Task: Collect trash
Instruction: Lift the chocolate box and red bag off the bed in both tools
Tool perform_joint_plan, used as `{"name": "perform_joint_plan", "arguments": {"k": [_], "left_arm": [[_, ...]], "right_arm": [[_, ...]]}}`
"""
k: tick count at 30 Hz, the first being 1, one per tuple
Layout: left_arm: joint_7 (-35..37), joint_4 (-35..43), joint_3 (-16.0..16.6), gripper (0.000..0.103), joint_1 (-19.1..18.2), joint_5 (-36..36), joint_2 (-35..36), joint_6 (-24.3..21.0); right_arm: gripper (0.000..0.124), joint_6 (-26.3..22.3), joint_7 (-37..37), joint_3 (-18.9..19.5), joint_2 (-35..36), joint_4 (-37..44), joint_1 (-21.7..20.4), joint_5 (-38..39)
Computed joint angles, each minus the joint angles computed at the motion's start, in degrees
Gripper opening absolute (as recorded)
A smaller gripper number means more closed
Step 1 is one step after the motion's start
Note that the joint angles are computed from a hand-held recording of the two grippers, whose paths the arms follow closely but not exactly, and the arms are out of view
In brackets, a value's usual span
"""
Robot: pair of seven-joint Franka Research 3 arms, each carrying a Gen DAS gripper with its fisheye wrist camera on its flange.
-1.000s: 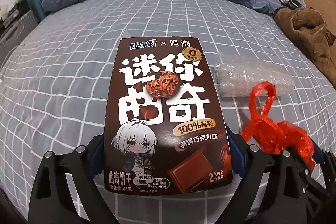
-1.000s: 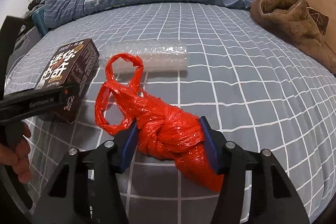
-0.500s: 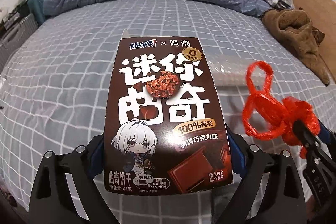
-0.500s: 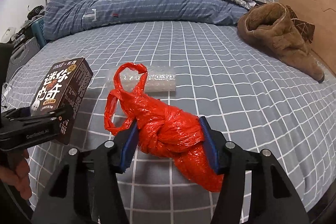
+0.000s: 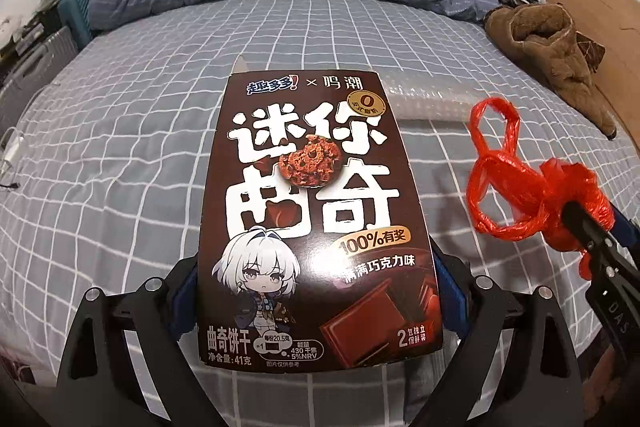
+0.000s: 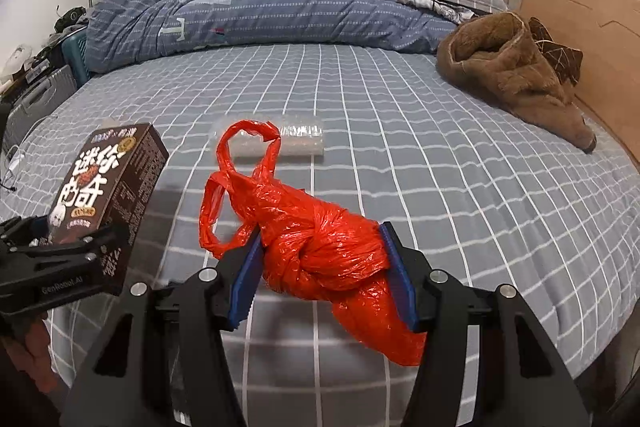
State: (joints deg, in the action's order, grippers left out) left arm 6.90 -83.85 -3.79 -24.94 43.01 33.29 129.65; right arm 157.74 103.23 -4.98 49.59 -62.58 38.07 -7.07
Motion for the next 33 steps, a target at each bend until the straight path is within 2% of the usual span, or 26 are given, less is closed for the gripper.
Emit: {"name": "perform_joint_plan", "arguments": {"k": [7,19,33], "left_arm": [[0.3,-0.5,-0.1,0.090,0.1,-0.5,0.1,0.8],[-0.4,-4.1,-1.0,0.090,-0.8,0.5,-2.6,0.2],[-5.2,-9.3,-2.6,0.090,-1.6,3.1,-7.0,0.8]], "right_arm": [[0.054,4.6,1.9,-1.6,-7.0,-11.6,1.5,-1.7],[0.054,9.0,3.2,-2.1,-14.8,-23.5,2.9,-3.1],[0.054,14.5,9.0,-4.5,-25.2,-39.3,6.7,-7.1]]}}
